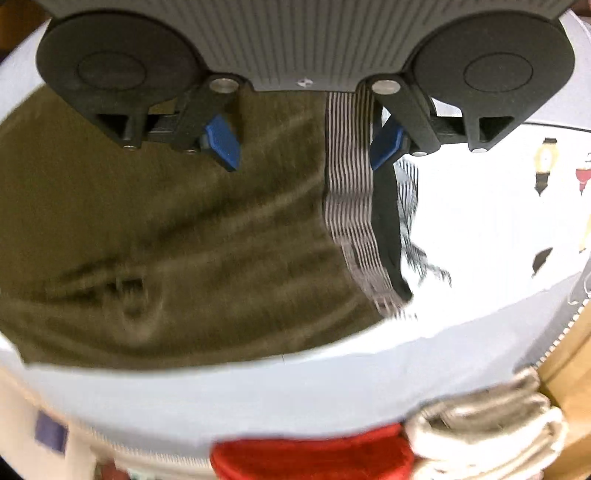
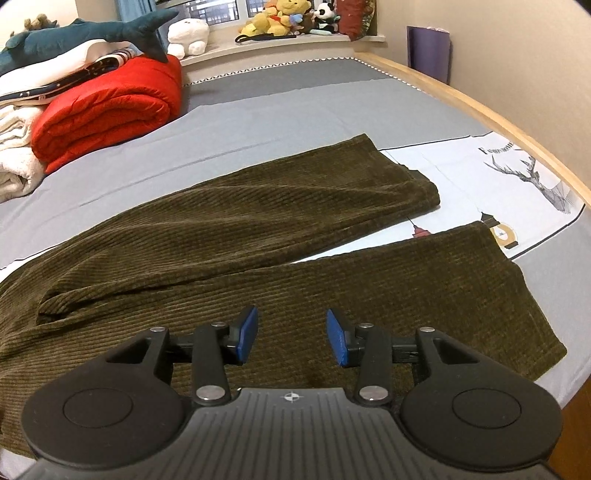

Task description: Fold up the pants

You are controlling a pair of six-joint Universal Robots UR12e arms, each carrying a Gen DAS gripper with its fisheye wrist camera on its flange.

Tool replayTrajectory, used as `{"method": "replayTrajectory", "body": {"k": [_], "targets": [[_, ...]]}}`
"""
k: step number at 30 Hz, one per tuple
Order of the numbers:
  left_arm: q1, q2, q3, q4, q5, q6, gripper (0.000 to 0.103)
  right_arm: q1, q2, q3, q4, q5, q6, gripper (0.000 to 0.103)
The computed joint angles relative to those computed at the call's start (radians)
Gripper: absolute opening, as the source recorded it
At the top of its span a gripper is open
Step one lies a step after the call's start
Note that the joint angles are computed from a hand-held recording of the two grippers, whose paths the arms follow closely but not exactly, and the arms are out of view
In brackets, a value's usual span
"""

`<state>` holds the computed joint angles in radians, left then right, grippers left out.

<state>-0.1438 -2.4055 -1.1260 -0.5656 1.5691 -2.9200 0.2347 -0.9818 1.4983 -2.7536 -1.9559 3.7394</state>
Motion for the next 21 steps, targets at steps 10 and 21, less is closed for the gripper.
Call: {"method": "replayTrajectory", "body": {"k": [10,21], "targets": [[-0.004,0.001,-0.025,0.133,-0.056,0.010,0.082,0.008,0.015,-0.036,0.085,-0.035,-0.015,0.044],[0.001,-0.017,0.039,0.039,-0.197,-0.004,0.005,0.008,0.027,-0.061,0.111,-0.023,-0.030,0.044]]}}
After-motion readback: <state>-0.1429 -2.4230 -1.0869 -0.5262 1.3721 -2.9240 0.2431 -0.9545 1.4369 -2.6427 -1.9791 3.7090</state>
